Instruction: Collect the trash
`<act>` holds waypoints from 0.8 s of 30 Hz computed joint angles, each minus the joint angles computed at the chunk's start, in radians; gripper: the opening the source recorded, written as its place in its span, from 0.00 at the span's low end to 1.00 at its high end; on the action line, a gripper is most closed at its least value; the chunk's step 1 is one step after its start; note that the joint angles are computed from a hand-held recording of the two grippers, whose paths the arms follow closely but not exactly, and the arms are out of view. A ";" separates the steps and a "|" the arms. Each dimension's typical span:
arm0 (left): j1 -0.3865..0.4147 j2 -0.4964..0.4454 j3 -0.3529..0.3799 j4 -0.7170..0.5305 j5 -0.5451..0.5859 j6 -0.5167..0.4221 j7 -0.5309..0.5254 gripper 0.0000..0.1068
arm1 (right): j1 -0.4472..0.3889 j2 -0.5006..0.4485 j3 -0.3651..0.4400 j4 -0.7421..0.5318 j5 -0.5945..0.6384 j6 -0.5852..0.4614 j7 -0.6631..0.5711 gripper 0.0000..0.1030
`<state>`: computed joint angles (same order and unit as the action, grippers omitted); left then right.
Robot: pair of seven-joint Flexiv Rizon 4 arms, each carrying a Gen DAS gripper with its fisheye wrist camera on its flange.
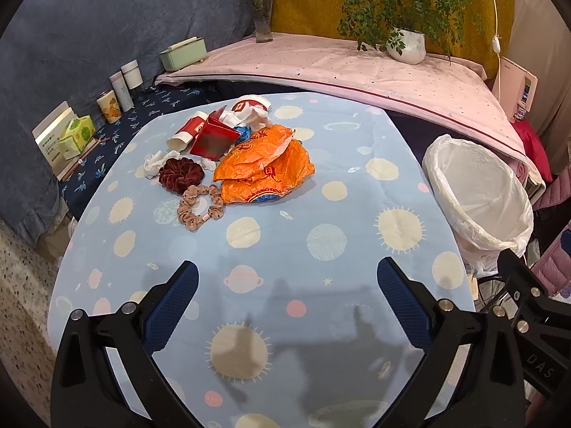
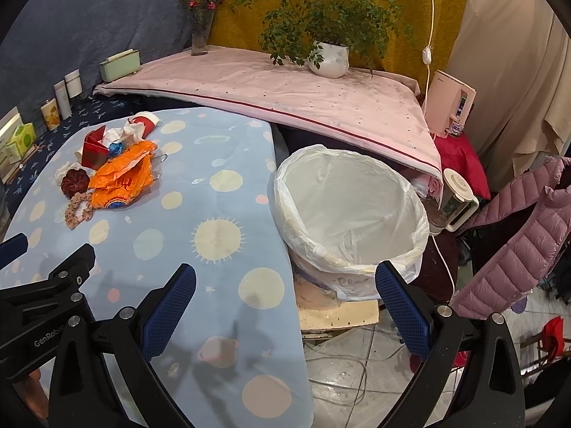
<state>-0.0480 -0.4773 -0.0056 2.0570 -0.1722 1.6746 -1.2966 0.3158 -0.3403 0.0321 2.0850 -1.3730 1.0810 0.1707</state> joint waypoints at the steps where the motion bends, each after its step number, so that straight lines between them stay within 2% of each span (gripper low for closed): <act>1: 0.001 0.000 -0.001 0.000 0.001 0.002 0.000 0.90 | 0.001 0.001 0.001 0.000 0.004 -0.004 -0.002 0.93; 17: 0.154 0.031 -0.163 0.027 -0.032 -0.023 0.069 0.90 | 0.037 0.016 0.016 -0.015 0.070 -0.084 -0.031 0.93; 24: 0.177 0.040 -0.185 0.027 -0.046 -0.039 0.109 0.90 | 0.051 0.016 0.021 -0.030 0.102 -0.109 -0.047 0.93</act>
<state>0.1286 -0.4370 -0.1906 2.0842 -0.2181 1.6357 -1.1877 0.3664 -0.3244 0.0526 2.0548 -1.2710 0.9717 0.1238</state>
